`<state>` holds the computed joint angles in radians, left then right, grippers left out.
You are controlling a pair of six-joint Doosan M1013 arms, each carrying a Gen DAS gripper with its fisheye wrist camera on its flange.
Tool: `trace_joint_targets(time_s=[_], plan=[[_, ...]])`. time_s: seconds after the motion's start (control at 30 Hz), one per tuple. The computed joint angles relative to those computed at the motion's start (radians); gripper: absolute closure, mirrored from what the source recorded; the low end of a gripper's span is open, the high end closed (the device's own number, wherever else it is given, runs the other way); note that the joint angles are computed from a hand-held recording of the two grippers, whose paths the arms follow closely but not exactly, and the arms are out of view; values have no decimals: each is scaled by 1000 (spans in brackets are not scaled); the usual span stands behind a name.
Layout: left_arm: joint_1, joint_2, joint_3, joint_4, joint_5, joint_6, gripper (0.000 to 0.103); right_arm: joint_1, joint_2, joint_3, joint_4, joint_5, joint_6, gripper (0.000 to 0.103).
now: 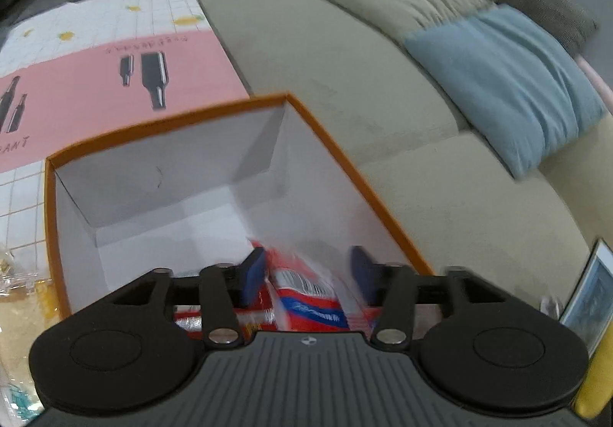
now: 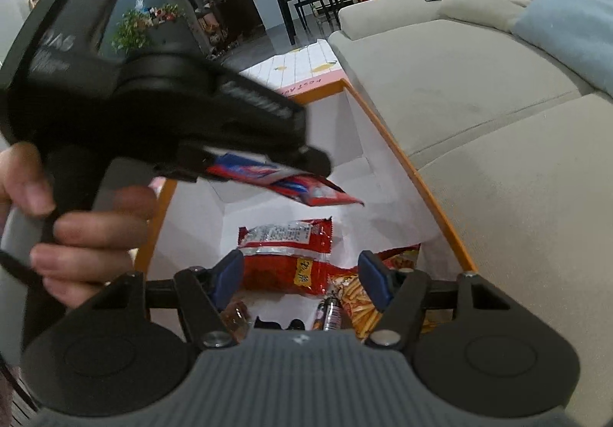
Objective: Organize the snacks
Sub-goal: 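Carry the sausage and red pack over the orange box and release both, then move both open grippers back over the remaining snacks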
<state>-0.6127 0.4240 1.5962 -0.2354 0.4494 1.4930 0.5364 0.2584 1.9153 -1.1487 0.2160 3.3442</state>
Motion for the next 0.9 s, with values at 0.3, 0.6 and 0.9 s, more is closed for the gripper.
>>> trace_joint_targets(time_s=[0.3, 0.6, 0.9], plan=[[-5, -55, 53, 112, -77, -111, 6, 0, 3, -3, 31, 16, -31, 43], [8, -108, 82, 311, -98, -321, 6, 10, 4, -1, -68, 33, 94, 42], [33, -191, 168, 525, -145, -452, 6, 14, -21, 28, -424, 9, 506, 40]])
